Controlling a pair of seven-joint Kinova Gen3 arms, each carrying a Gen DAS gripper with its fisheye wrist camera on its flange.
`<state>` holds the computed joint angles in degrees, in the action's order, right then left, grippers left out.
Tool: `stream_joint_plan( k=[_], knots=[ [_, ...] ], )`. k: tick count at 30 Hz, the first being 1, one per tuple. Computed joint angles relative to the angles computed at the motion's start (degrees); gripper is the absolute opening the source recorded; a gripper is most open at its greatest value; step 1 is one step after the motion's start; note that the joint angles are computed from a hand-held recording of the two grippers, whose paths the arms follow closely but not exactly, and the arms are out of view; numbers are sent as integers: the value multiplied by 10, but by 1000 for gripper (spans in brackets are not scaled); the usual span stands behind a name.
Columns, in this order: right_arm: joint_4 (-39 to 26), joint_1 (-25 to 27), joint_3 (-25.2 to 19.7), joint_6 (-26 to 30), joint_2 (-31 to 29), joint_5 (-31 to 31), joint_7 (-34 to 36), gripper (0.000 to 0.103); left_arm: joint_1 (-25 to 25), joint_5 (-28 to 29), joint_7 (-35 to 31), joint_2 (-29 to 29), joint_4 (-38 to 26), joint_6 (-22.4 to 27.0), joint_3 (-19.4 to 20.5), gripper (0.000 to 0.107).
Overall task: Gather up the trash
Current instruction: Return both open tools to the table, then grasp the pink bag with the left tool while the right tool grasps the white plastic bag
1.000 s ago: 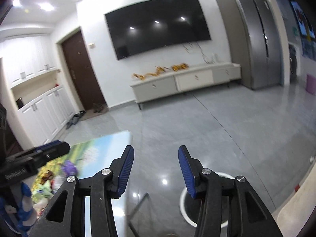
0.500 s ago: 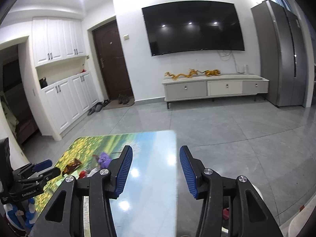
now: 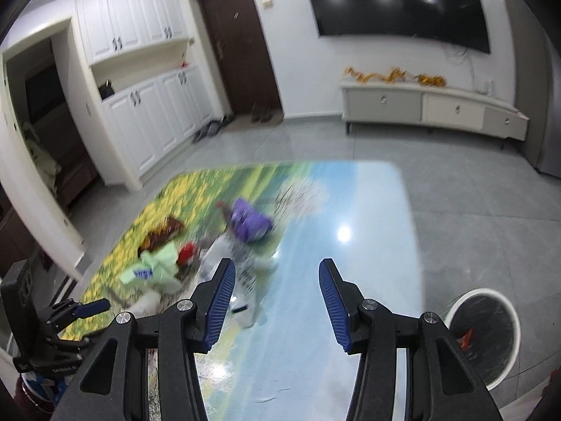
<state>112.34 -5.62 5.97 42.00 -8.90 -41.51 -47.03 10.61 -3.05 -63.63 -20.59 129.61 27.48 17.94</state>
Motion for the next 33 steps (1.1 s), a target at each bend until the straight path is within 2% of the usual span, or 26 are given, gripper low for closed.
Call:
stream_joint_plan(
  k=[6, 10, 13, 19, 22, 23, 26, 29, 33],
  knots=[
    [-3, -21, -41, -16, 26, 47, -25, 54, 30, 24, -28, 18, 12, -24, -24, 61],
    [-13, -38, -70, -43, 44, 89, -56, 54, 41, 34, -45, 24, 11, -32, -35, 61],
    [-24, -47, -75, -50, 62, 92, -53, 54, 54, 52, -67, 30, 12, -36, -57, 61],
    [-35, -54, -95, -60, 92, 104, -51, 54, 49, 63, -77, 33, 13, -38, -54, 60],
    [-35, -53, -101, -60, 103, 114, -54, 54, 44, 60, -76, 36, 11, -35, -47, 52],
    [-34, -50, -102, -59, 105, 113, -53, 53, 44, 60, -75, 38, 11, -34, -46, 49],
    [-34, -36, -99, -42, 113, 96, -31, 28, 50, 66, -83, 44, 8, -31, -54, 36],
    [-29, -15, -95, -24, 114, 54, 18, 26, 43, 61, -74, 40, 10, -32, -45, 33],
    [-14, 7, -83, -3, 100, 5, 72, 19, 72, 99, -102, 30, 20, -40, -85, 32]
  ],
)
